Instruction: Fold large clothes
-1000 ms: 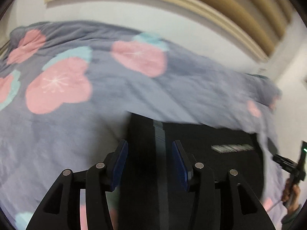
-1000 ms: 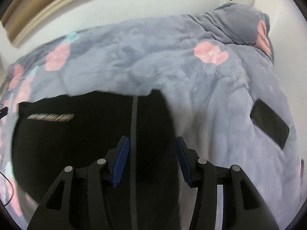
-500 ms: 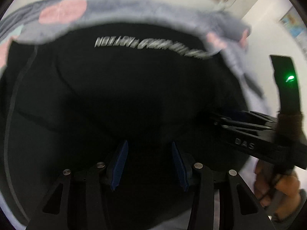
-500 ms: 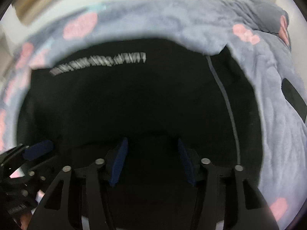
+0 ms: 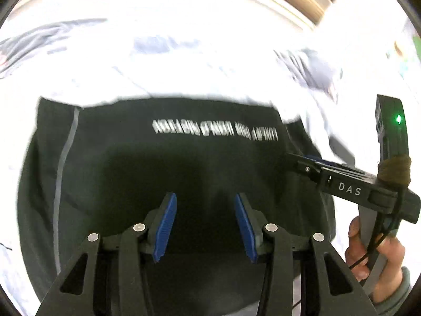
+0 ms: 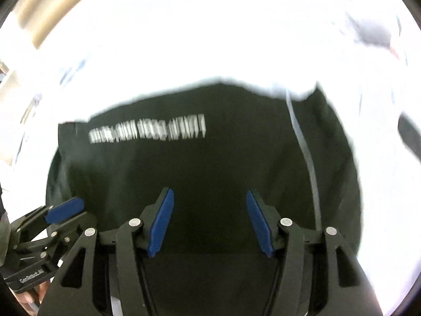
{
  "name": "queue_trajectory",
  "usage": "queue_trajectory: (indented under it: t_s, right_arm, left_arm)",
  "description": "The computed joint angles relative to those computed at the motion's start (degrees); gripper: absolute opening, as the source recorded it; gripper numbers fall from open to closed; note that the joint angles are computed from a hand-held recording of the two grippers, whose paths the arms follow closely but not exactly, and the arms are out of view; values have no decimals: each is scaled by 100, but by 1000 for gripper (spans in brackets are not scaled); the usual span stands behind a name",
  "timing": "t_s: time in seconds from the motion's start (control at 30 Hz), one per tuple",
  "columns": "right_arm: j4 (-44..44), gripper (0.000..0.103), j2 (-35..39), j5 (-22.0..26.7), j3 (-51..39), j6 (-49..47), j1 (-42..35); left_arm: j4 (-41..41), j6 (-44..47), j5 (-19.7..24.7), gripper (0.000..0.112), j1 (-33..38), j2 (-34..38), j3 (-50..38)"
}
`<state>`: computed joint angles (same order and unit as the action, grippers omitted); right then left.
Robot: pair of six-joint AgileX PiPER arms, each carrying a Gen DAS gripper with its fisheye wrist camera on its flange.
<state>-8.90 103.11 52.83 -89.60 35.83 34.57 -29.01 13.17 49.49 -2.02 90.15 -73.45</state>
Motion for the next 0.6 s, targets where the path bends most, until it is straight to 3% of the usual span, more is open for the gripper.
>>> queue_trajectory:
  t_s: [0.13, 0.27, 0.37, 0.47, 0.6]
  right_arm:
    - [-102, 62, 902, 577, -1240, -162, -119]
    - [595, 65, 2047, 1008, -1993, -590, -395]
    - [459, 65, 2154, 1001, -2045, -483, -328]
    - [263, 65, 2068, 934, -1929, -354, -188]
    - [64, 66, 1471, 598, -1172, -53, 5]
  left_arm:
    - [462, -475, 237, 47, 168, 807, -512]
    - [-491, 119, 438, 46, 653, 1531, -597]
    - [-580, 43, 681, 46, 714, 1690, -796]
    - [-586, 257, 304, 46, 520, 1411, -354]
    - [-963, 642, 408, 46, 693, 883, 91]
